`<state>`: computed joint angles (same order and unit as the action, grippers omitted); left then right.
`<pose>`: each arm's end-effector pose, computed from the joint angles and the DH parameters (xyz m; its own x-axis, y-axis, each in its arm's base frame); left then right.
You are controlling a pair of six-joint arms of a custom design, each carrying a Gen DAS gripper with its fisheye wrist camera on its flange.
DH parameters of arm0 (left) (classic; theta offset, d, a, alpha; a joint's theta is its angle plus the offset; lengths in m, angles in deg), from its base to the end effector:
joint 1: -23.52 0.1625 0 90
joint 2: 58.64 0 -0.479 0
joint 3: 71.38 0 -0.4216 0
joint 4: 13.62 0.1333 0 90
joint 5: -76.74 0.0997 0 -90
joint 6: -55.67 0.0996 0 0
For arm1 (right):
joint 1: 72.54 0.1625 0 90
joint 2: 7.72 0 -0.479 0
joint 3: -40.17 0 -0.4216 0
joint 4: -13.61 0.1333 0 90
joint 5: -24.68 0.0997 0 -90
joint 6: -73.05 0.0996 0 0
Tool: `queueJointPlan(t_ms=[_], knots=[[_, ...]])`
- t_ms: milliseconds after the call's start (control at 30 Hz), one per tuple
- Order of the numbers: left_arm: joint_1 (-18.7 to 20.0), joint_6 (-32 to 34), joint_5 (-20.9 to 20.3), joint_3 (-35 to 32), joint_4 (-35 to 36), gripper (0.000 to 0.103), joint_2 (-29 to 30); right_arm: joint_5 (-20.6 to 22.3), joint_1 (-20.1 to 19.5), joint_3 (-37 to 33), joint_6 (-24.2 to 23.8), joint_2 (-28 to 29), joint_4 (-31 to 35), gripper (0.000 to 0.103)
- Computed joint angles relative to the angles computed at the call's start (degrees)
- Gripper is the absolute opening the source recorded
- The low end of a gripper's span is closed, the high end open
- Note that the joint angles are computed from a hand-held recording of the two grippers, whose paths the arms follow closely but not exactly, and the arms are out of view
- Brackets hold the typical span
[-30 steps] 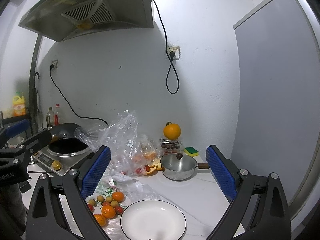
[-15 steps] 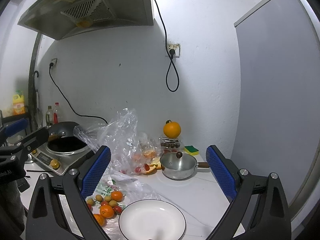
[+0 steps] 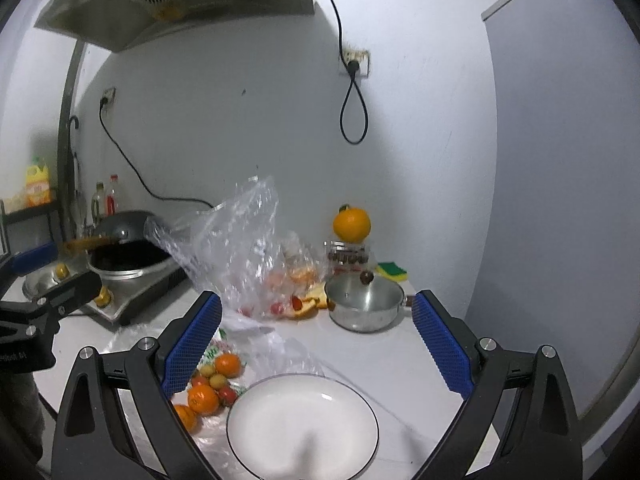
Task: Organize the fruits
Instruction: 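Reach down and grasp the large orange on the bag with the left tool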
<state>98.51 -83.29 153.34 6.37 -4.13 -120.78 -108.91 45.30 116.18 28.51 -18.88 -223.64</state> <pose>-0.0239 -0.6928 0.3411 -0.6775 0.3062 -0.6687 0.7355 0.2767 -0.6185 0.3998 -0.6187 -0.0371 -0.6407 0.1076 0.7602 -0.7171 0.2700 -0.6425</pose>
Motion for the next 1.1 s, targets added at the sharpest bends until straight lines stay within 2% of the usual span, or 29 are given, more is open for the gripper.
queueJointPlan(t_ms=[433, 500, 567, 667, 733, 800, 933, 1100], knots=[[2.7, 0.1, -6.7, -4.9, 6.6, 0.101, 9.4, -0.9, -3.1, 2.2, 2.3, 0.7, 2.4, 0.097], [2.8, 0.2, -7.6, -5.4, 7.3, 0.095, 10.4, -0.9, -3.6, 2.6, 2.9, 0.6, 3.2, 0.095], [3.0, 0.3, -8.7, -6.7, 8.8, 0.092, 11.8, -1.0, -4.0, 2.8, 3.6, 0.6, 4.0, 0.088], [3.4, 0.1, -10.1, -8.0, 10.3, 0.087, 13.3, -0.9, -4.6, 3.0, 4.7, 0.7, 5.4, 0.087], [3.7, 0.0, -11.2, -9.6, 12.0, 0.08, 14.7, -0.6, -4.9, 3.2, 5.4, 0.7, 6.6, 0.085], [4.0, -1.5, -12.2, -11.9, 15.1, 0.067, 16.3, -0.2, -5.1, 3.3, 5.7, 0.6, 7.5, 0.079], [4.8, -2.8, -11.3, -14.6, 19.2, 0.061, 18.0, 0.1, -5.4, 3.0, 6.5, 0.8, 9.1, 0.075], [5.2, -2.7, -9.4, -16.0, 22.5, 0.049, 18.8, -0.1, -5.4, 1.5, 7.1, 1.4, 11.5, 0.07]])
